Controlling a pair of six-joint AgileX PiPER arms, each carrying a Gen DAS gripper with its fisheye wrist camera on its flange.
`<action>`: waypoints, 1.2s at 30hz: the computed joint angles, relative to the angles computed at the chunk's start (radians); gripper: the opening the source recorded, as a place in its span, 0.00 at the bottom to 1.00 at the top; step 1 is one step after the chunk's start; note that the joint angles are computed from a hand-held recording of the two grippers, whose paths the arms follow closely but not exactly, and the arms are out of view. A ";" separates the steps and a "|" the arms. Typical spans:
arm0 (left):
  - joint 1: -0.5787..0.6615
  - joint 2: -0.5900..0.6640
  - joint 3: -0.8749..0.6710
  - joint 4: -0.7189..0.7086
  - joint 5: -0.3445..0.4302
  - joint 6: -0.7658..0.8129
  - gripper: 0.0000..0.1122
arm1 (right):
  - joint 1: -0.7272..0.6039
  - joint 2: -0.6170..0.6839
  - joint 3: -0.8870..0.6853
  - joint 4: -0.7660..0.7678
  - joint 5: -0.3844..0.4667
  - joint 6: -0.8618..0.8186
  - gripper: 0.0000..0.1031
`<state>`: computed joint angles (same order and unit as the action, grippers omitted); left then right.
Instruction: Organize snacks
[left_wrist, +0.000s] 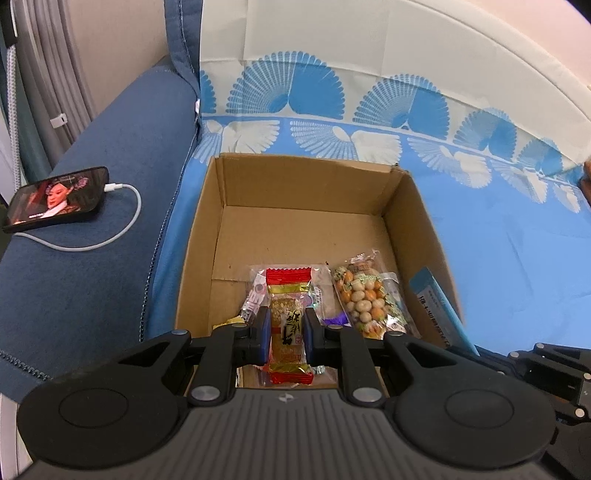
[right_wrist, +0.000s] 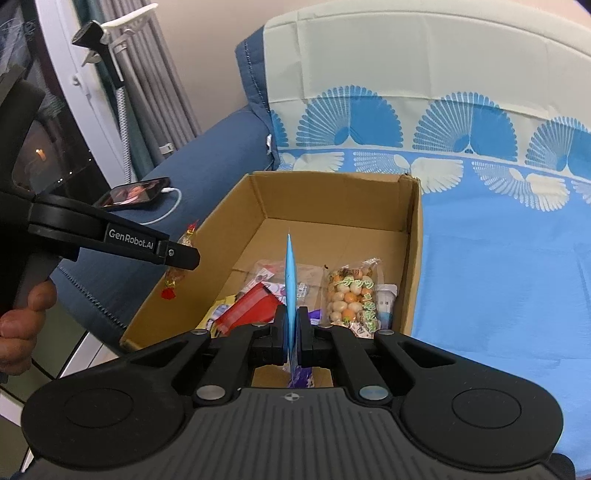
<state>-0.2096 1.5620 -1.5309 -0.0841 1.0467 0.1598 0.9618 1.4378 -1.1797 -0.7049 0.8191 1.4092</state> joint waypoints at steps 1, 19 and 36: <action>0.001 0.018 -0.012 0.001 -0.002 -0.001 0.17 | -0.018 0.008 0.000 0.011 -0.014 -0.010 0.04; -0.015 0.234 -0.086 0.105 -0.050 -0.044 0.17 | -0.194 0.141 -0.017 0.169 -0.177 -0.162 0.06; -0.024 -0.040 0.147 0.170 -0.057 -0.066 0.92 | 0.011 0.065 -0.036 -0.012 0.081 0.062 0.97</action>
<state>-0.2341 1.5219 -1.3838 0.0864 0.9898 0.0936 0.9731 1.5026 -1.2159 -0.7171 0.9003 1.4716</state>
